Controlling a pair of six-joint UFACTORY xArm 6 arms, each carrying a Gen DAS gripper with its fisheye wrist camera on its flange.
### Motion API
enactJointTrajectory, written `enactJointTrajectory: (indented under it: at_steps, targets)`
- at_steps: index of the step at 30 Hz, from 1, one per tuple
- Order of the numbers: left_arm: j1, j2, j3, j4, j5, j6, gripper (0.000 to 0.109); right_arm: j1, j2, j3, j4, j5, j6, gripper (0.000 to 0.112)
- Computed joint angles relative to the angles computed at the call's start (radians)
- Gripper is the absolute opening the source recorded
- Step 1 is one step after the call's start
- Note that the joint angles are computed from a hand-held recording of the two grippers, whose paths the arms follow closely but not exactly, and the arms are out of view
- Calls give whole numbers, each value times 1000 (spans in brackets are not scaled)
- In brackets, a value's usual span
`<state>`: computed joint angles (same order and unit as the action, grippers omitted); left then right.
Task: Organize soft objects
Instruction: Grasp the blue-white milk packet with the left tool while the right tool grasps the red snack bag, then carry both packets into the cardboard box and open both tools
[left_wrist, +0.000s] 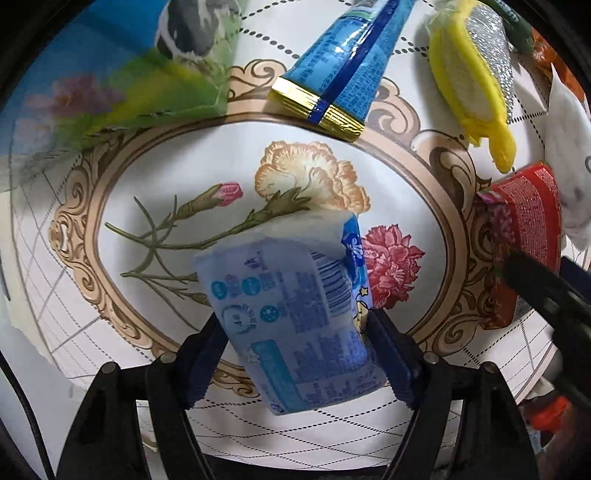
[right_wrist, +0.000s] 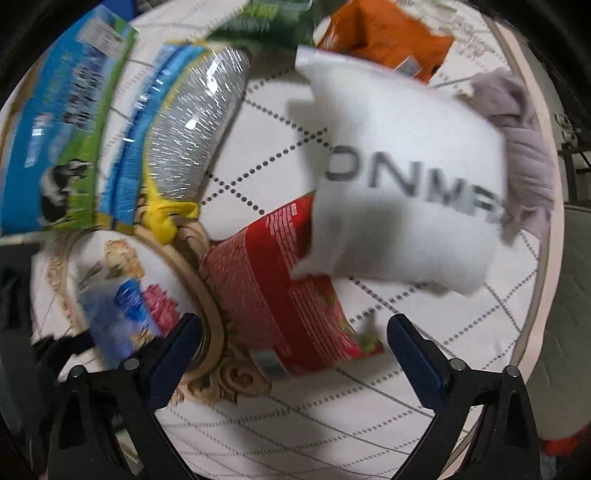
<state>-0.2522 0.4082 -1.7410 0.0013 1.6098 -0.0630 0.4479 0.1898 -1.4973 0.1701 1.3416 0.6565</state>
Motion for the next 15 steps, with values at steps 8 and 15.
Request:
enactJointTrajectory:
  at_steps: [8,15]
  targets:
    - [6,-179,194,15,-133,63,39,72,49,-38,-40,59,79,57]
    - [51,-345,242,-6,-125,171,34,117,-65,56,101,-49,158,49]
